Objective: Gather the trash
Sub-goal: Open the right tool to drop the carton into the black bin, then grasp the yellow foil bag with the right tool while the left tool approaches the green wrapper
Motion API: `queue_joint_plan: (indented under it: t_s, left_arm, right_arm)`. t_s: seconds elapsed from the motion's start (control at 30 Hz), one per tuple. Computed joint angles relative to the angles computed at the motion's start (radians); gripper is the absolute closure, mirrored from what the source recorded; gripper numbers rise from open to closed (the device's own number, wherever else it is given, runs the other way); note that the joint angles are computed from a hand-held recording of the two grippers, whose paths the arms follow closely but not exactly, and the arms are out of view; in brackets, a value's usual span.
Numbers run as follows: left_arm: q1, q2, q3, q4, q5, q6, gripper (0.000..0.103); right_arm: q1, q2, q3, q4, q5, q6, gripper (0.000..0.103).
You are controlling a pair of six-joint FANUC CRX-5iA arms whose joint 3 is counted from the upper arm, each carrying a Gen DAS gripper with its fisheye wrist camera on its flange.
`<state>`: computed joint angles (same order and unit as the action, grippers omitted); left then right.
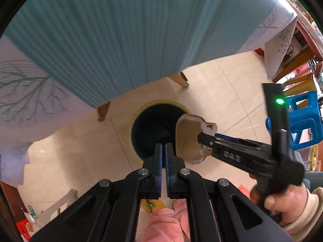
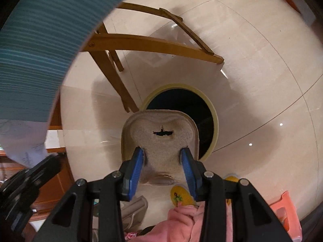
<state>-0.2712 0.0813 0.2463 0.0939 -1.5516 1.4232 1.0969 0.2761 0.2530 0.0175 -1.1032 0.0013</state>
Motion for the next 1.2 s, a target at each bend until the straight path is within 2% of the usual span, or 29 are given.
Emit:
queue_joint_plan:
  t_s: [0.1, 0.17, 0.23, 0.33, 0.47, 0.63, 0.8, 1.07, 1.2]
  left_arm:
    - [0.012, -0.015, 0.009, -0.004, -0.001, -0.005, 0.089]
    - [0.020, -0.032, 0.011, -0.003, 0.008, -0.010, 0.076]
    - [0.031, -0.032, 0.016, -0.005, 0.024, -0.023, 0.069]
    - [0.047, -0.047, 0.020, -0.012, 0.025, -0.037, 0.063]
    - [0.061, -0.032, 0.067, -0.011, -0.012, -0.022, 0.062]
    - [0.089, -0.018, 0.142, -0.001, -0.052, -0.006, 0.057]
    - [0.095, -0.001, 0.225, -0.002, -0.085, 0.027, 0.056]
    - [0.090, 0.029, 0.346, -0.002, -0.144, 0.100, 0.054]
    - [0.086, 0.058, 0.450, -0.009, -0.197, 0.120, 0.054]
  right_arm:
    - [-0.019, 0.026, 0.024, -0.026, 0.006, 0.016, 0.061]
    - [-0.023, 0.038, 0.037, -0.011, 0.016, 0.022, 0.054]
    - [-0.026, 0.038, 0.027, 0.010, 0.040, 0.034, 0.036]
    - [-0.029, 0.053, 0.052, 0.030, 0.025, 0.045, 0.035]
    - [-0.021, 0.054, 0.081, 0.067, -0.009, 0.011, 0.036]
    - [0.017, 0.023, 0.133, 0.137, -0.104, -0.044, 0.035]
    - [0.046, 0.000, 0.207, 0.188, -0.185, -0.052, 0.035]
    - [0.057, 0.064, 0.440, 0.268, -0.324, 0.084, 0.035]
    - [0.053, 0.133, 0.610, 0.326, -0.393, 0.163, 0.035]
